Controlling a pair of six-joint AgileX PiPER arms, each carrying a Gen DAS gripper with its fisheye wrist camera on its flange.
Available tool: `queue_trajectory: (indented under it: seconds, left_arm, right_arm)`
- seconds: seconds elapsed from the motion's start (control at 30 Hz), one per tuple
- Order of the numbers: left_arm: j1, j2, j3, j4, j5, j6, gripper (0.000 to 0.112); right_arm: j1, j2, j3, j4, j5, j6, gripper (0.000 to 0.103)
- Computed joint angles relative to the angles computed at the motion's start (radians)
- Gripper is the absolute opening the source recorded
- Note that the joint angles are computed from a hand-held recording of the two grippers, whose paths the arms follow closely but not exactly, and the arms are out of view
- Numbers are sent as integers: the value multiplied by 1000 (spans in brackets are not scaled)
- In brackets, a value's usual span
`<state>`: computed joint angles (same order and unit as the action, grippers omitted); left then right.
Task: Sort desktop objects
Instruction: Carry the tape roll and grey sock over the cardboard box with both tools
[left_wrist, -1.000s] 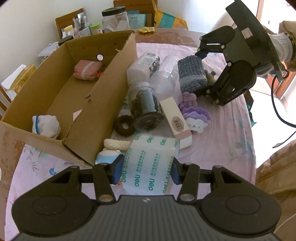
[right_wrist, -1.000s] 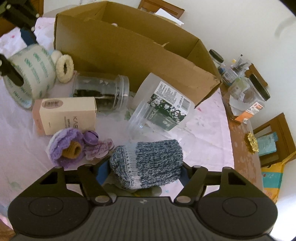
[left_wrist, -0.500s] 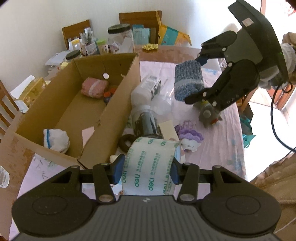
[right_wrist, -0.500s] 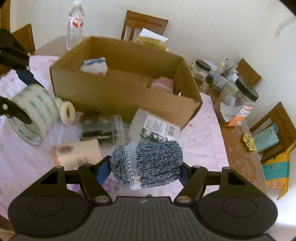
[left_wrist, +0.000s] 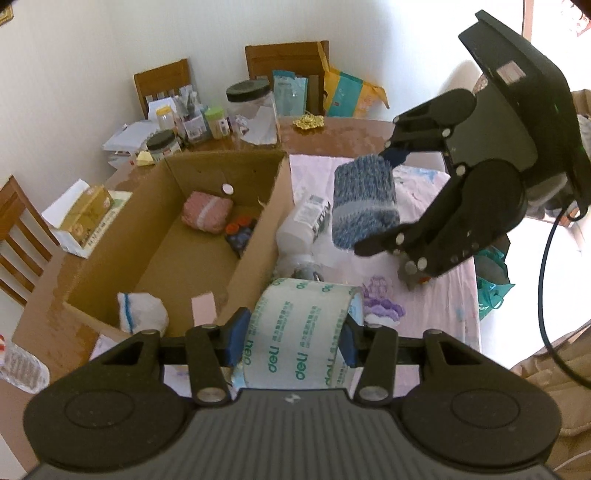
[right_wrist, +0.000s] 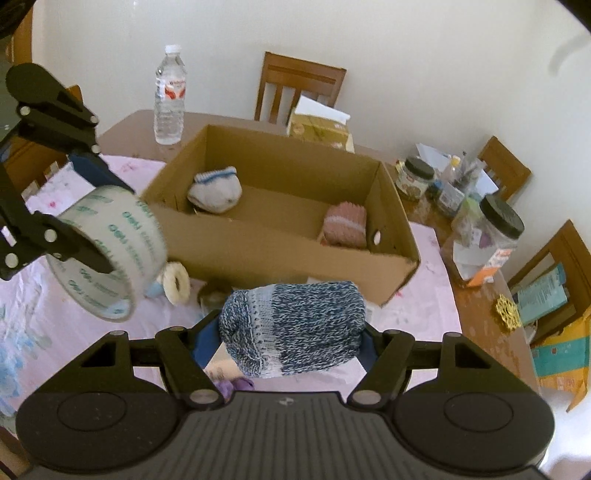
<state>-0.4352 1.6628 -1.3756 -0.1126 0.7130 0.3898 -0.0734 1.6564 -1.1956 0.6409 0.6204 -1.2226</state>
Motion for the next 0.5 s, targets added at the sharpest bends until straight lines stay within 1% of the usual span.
queue_trajectory:
  seconds: [0.1, 0.5]
  left_arm:
    - [5, 16, -54, -1, 36, 23, 49]
    - [37, 93, -243, 61, 92, 13, 49]
  right_arm:
    - [10, -1, -17, 12, 11, 0, 76]
    - [29, 37, -126, 31, 49, 32, 76]
